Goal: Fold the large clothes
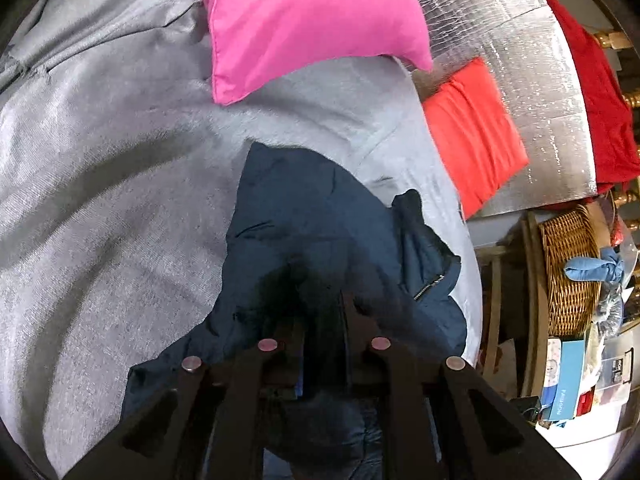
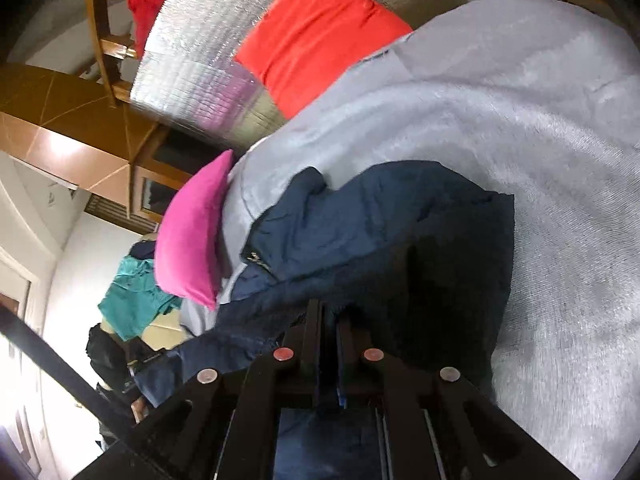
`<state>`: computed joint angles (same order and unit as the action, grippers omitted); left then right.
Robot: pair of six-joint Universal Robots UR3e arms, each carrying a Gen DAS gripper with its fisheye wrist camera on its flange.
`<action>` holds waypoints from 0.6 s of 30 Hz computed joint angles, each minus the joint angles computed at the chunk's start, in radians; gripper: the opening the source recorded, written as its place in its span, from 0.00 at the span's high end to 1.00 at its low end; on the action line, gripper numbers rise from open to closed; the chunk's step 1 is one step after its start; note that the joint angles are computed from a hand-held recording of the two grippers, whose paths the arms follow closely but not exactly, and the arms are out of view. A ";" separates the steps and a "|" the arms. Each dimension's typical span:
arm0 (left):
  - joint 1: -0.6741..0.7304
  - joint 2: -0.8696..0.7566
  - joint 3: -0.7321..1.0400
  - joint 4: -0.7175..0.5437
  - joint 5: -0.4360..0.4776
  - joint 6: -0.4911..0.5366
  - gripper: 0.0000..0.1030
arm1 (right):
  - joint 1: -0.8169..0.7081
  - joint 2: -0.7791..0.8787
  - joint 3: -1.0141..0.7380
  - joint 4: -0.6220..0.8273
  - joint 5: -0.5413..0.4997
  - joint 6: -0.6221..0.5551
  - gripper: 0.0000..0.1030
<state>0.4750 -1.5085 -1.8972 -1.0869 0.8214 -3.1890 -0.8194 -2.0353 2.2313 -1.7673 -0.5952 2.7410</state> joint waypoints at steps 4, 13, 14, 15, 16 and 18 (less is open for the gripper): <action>0.071 0.047 0.004 -0.138 -0.068 0.098 0.70 | -0.060 -0.032 -0.042 0.215 0.041 -0.130 0.88; 0.294 0.305 -0.019 -0.343 -0.065 0.242 0.19 | -0.386 -0.296 -0.225 1.115 0.012 -0.717 0.45; 0.295 0.346 -0.030 -0.377 -0.055 0.278 0.19 | -0.390 -0.313 -0.228 1.136 -0.006 -0.728 0.45; 0.273 0.364 -0.040 -0.387 -0.044 0.298 0.19 | -0.394 -0.336 -0.224 1.149 -0.032 -0.728 0.45; 0.244 0.378 -0.048 -0.395 -0.028 0.313 0.20 | -0.405 -0.366 -0.213 1.162 -0.058 -0.726 0.45; 0.179 0.393 -0.071 -0.361 0.017 0.296 0.20 | -0.412 -0.405 -0.188 1.166 -0.086 -0.721 0.45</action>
